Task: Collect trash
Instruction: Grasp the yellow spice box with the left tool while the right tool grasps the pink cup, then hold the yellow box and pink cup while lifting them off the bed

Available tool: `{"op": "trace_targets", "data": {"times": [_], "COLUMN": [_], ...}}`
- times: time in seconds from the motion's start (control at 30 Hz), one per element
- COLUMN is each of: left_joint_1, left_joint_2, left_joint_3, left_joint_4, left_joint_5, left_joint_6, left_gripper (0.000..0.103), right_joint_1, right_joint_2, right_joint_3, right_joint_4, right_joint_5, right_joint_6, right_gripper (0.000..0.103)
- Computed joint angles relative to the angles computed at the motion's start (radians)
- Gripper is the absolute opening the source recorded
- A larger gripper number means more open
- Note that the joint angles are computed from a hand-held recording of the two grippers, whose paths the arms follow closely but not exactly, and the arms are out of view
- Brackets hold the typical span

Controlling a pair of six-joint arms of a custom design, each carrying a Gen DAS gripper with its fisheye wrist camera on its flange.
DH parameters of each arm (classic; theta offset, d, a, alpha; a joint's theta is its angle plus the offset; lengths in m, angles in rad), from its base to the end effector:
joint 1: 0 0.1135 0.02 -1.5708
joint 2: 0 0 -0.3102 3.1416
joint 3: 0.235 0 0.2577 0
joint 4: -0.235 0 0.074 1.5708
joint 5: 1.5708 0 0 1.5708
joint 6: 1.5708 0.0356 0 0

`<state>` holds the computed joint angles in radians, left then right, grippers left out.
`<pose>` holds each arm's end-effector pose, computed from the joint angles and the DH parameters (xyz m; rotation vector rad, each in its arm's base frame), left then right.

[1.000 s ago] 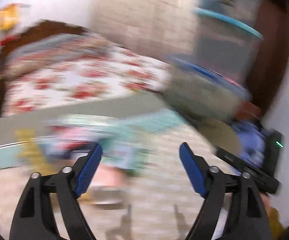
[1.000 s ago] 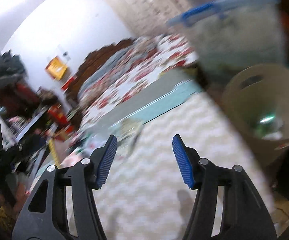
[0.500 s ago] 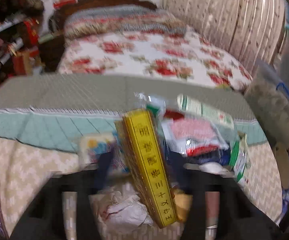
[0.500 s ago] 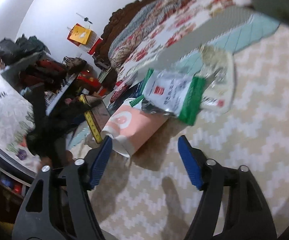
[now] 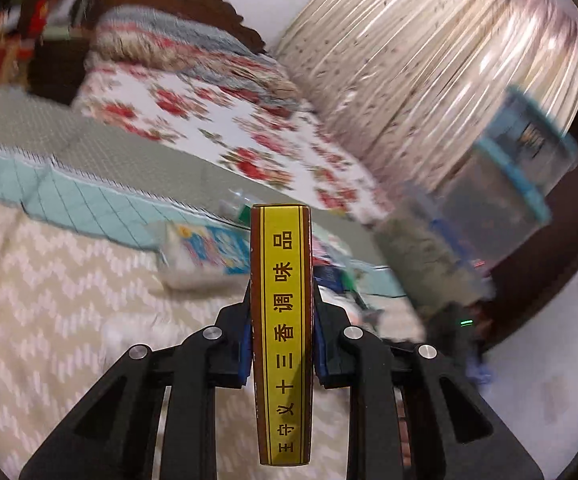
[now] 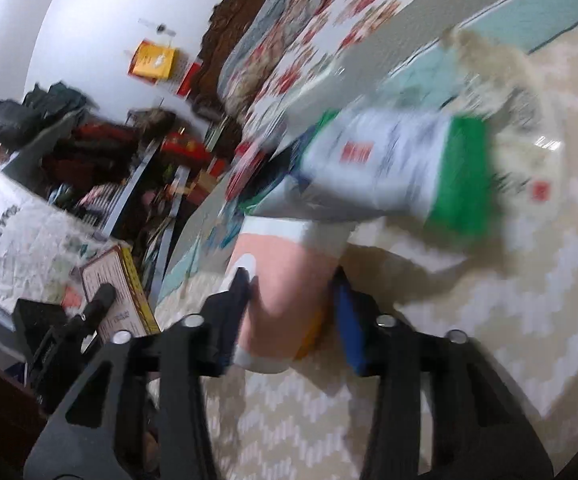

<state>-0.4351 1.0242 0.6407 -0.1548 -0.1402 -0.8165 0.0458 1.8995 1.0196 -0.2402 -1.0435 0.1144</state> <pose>0.1902 -0.0829 0.2844 -0.4939 2.1044 -0.5952 0.3643 0.0475 0.1694 -0.2359 2.4315 1.4323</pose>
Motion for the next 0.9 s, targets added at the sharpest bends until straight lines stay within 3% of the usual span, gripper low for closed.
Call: {"op": "trace_targets", "data": {"times": [0.2, 0.3, 0.4, 0.5, 0.63, 0.73, 0.9], "left_joint_1": [0.189, 0.246, 0.298, 0.311, 0.351, 0.394, 0.354], "left_joint_2": [-0.152, -0.235, -0.315, -0.38, -0.337, -0.264, -0.042], "left_joint_3": [-0.123, -0.135, -0.131, -0.113, -0.108, -0.137, -0.126], "left_joint_4": [0.019, -0.046, -0.122, -0.245, -0.344, -0.298, -0.098], "left_joint_5": [0.178, 0.185, 0.208, 0.166, 0.163, 0.243, 0.262], "left_joint_6": [-0.074, -0.051, -0.019, 0.016, 0.038, 0.036, 0.036], "left_gripper": [0.022, 0.022, 0.021, 0.022, 0.022, 0.022, 0.021], "right_joint_1": [0.029, 0.019, 0.023, 0.07, 0.092, 0.086, 0.062], "right_joint_2": [-0.217, -0.359, -0.465, -0.521, -0.491, -0.461, -0.454], "right_joint_3": [-0.206, -0.309, -0.363, -0.382, -0.383, -0.366, -0.354], "right_joint_4": [0.174, 0.215, 0.174, 0.091, 0.048, 0.023, -0.001], "right_joint_5": [0.06, 0.096, 0.113, 0.183, 0.178, 0.159, 0.155], "right_joint_6": [-0.033, -0.103, -0.209, -0.304, -0.316, -0.319, -0.312], "right_gripper": [0.034, 0.034, 0.034, 0.034, 0.034, 0.034, 0.034]}}
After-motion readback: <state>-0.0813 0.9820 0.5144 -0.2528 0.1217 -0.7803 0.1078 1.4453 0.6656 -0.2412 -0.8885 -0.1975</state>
